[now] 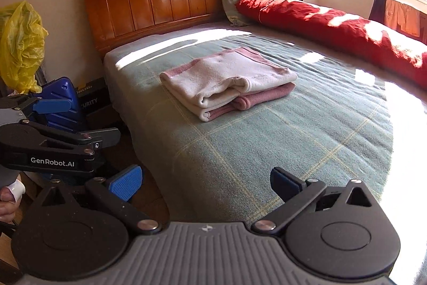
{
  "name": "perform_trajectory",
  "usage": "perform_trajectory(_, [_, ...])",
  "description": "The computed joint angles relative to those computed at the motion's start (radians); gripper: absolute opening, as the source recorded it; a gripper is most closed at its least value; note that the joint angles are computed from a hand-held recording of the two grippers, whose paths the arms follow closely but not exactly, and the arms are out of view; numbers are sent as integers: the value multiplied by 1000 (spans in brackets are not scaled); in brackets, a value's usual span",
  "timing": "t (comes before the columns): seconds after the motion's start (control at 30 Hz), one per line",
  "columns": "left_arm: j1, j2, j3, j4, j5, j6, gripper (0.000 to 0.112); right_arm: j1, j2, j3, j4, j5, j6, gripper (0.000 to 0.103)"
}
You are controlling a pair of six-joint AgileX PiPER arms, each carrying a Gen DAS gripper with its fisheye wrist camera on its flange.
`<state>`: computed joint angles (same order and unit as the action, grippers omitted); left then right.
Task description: Fold clothes
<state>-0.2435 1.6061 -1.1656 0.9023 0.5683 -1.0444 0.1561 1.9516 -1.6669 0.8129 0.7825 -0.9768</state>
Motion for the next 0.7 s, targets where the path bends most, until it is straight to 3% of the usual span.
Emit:
perform_trajectory(0.13, [8,-17,-23,-170,8,133,103,11,-24,40,-26,-34,25,103])
perform_trajectory(0.2, [4,-8,-61,-230,73,191,103,17,-32,50,-48,-49,48,103])
perform_trajectory(0.37, [17,-23,-78,-263,129,217,103,14,-51,77,-59,-51,62,103])
perform_trajectory(0.5, [26,-59,-52,-235,112,184,103,11,-78,102,-54,-50,58,103])
perform_trajectory(0.7, [55,-89,-15,-347,59,215,103,6,-136,165,-2,-52,18,103])
